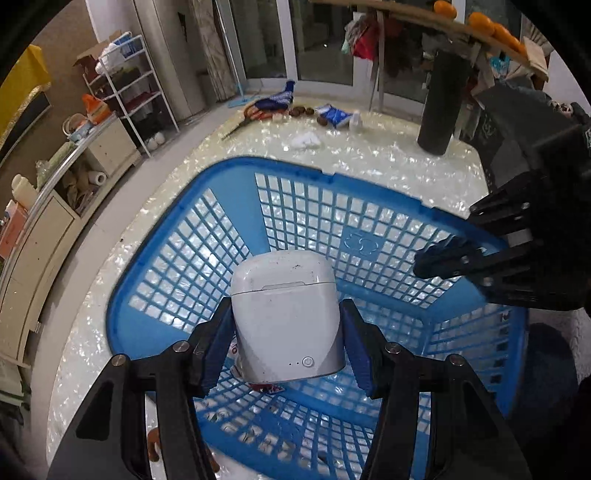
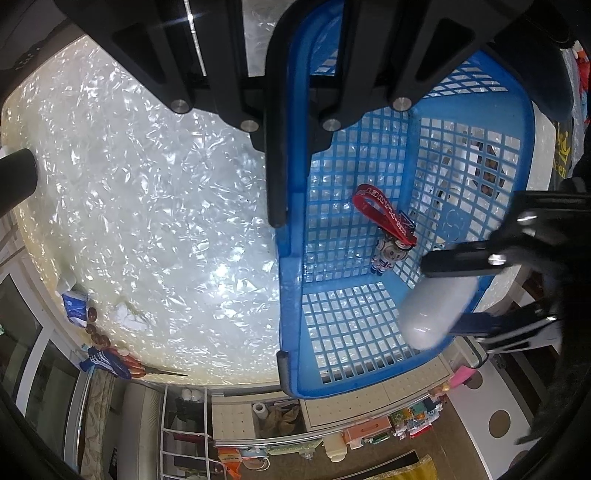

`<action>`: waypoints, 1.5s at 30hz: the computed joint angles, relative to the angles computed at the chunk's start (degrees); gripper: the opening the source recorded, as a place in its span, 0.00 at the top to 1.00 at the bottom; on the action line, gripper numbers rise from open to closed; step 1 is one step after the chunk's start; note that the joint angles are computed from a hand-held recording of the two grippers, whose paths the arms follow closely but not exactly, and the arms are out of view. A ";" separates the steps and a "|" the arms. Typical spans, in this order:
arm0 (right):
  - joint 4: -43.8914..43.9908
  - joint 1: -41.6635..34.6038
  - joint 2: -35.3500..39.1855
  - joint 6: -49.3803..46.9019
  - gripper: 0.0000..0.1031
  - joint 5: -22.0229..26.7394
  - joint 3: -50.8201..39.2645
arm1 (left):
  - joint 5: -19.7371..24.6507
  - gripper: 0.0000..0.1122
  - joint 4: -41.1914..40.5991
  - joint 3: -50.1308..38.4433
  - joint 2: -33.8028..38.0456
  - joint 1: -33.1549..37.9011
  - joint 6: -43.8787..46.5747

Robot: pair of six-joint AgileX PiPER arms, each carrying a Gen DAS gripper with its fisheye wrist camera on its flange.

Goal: Organize rigid objects
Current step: 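Lift the earbud case with the left gripper and carry it over the basket, then open the left gripper to drop the earbud case into the basket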

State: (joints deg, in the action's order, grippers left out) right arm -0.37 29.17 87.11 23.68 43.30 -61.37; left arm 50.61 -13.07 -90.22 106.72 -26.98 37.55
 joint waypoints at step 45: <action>0.27 0.43 -0.47 0.95 0.94 -0.40 0.42 | 12.37 0.09 11.30 -8.41 -1.96 1.32 -0.33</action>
